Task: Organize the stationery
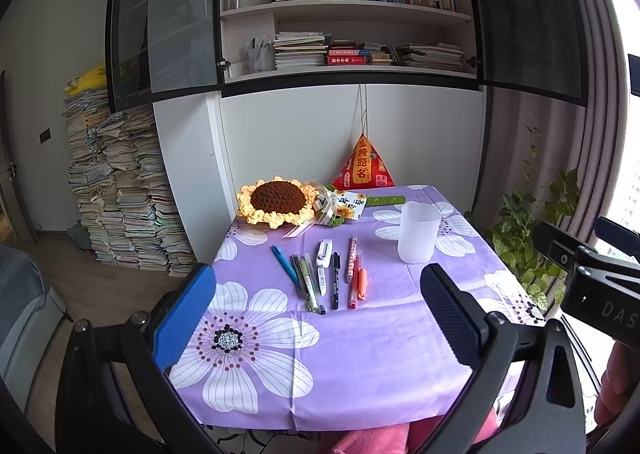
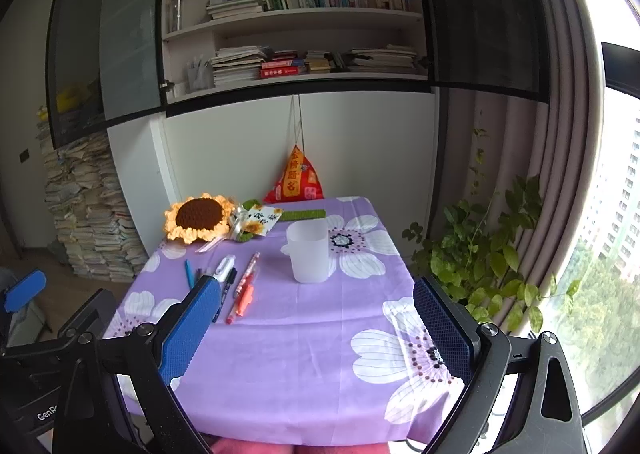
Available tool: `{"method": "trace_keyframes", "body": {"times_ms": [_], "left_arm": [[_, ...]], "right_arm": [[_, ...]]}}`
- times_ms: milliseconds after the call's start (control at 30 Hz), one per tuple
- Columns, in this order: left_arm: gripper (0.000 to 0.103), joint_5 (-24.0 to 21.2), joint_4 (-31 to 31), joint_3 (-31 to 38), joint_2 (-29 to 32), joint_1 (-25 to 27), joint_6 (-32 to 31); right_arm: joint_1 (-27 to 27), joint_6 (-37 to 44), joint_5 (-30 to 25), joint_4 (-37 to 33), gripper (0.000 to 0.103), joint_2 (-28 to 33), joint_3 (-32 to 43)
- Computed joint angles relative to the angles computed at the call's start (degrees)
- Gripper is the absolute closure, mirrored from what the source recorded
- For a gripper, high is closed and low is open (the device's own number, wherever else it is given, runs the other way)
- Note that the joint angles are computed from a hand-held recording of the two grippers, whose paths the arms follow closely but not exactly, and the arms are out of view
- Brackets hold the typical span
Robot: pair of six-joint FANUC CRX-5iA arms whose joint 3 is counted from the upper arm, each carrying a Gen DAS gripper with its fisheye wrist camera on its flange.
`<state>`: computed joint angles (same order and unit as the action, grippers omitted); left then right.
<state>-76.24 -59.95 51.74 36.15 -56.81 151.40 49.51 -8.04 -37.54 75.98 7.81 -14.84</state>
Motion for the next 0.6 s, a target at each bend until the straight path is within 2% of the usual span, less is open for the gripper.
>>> {"method": "trace_keyframes", "body": {"times_ms": [600], "left_arm": [[0.002, -0.4, 1.51, 0.92, 0.72, 0.99, -1.01]], "right_arm": [[-0.07, 0.22, -0.02, -1.19, 0.006, 0.98, 0.76]]}}
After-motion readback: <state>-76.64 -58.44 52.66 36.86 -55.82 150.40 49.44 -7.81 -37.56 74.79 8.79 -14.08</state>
